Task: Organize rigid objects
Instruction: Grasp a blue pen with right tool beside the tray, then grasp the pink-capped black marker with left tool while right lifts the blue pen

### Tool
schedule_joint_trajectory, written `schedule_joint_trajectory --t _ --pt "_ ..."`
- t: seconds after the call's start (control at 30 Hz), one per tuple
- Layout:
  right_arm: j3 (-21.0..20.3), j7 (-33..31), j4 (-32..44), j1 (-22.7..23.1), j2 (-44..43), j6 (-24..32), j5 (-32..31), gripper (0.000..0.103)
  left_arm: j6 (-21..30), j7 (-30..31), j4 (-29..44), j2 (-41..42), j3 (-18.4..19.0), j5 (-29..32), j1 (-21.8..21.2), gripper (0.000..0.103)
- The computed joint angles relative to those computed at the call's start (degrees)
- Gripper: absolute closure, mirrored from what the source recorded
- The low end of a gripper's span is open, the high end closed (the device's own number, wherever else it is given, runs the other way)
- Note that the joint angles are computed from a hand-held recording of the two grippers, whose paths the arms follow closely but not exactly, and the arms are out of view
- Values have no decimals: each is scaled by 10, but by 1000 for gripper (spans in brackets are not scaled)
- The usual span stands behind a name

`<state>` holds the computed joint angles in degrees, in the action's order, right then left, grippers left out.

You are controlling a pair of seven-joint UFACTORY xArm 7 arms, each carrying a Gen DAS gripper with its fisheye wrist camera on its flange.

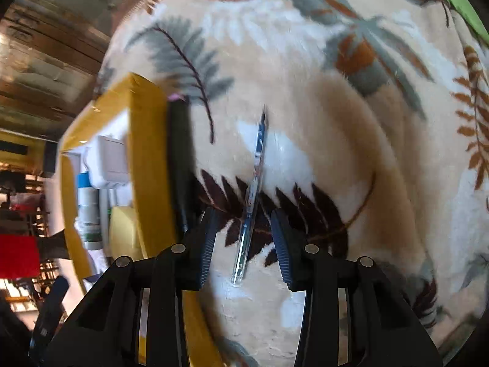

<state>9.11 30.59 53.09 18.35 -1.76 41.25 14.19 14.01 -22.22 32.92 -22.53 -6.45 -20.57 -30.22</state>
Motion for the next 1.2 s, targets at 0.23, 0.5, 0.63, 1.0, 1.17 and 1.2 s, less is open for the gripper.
schedule_joint_trajectory --t 0.23,0.5,0.63,1.0,1.17,1.2 --pt "-9 75 -10 -9 -25 20 -16 94 23 84 28 19 47 -81 -64 42" --pt "-41 49 -103 -21 -150 -115 68 94 132 44 273 214 -19 -18 -18 42" --pt "-75 -15 -132 -9 -160 -148 128 94 273 -57 465 378 -37 106 -4 42" --pt "-118 -191 -141 16 -144 -179 346 94 579 -136 768 582 -13 297 -83 42" --pt "-97 -170 -160 -7 -181 -202 319 94 694 -131 933 689 9 299 -106 38" --pt "-106 -177 -166 -1 -188 -206 332 94 685 -126 915 680 6 291 -101 38"
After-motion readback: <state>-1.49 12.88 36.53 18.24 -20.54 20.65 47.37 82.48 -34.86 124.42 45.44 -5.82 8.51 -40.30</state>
